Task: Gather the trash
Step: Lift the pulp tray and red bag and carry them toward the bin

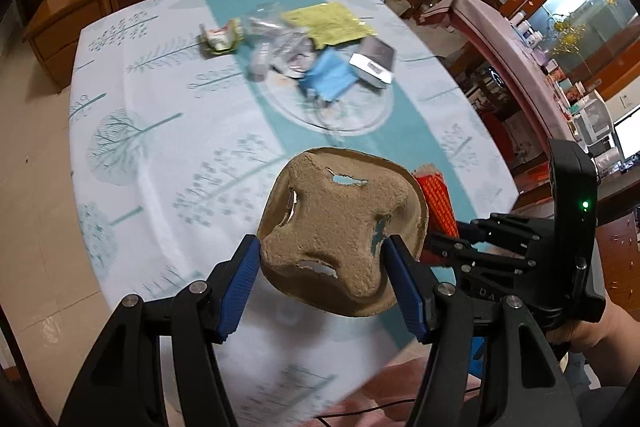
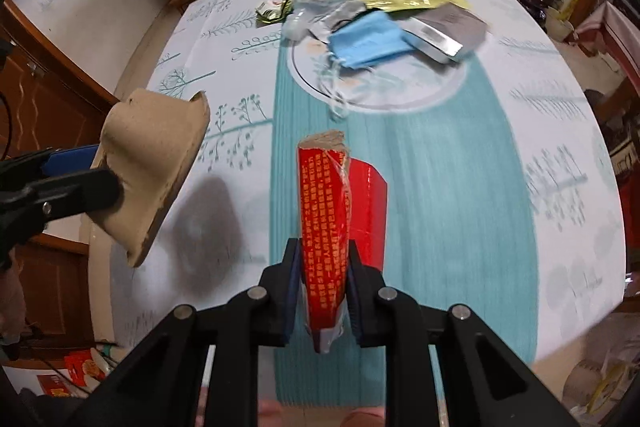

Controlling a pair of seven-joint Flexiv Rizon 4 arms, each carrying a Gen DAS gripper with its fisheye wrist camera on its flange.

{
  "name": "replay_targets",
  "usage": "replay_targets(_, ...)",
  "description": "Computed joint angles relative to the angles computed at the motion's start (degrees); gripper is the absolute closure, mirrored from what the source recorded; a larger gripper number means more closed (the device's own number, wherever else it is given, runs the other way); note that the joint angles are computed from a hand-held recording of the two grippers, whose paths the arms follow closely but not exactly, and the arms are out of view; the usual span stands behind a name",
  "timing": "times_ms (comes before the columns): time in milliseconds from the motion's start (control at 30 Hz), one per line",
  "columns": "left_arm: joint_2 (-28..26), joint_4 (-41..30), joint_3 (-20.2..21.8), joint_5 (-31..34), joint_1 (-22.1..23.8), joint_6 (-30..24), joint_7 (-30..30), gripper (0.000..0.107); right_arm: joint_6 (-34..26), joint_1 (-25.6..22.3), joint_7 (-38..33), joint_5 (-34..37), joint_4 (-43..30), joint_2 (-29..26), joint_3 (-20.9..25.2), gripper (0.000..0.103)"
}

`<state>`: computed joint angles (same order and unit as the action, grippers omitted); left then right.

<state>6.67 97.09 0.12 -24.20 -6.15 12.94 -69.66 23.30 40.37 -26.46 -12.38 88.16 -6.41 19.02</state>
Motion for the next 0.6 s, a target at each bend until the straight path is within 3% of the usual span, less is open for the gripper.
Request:
replay_targets(267, 8.9, 6.2, -4.6, 3.3, -6.3, 5.4, -12.8, 0.045, 5.6, -2.9, -2.0, 5.4, 14.2, 15.5, 3.2, 0.083)
replay_targets(600, 16.5, 12.6, -11.0, 8.0, -14.4, 9.1, -32.6, 0.045, 2.1, -4.3, -8.7, 16.2, 25.2, 34.3, 4.5, 0.083)
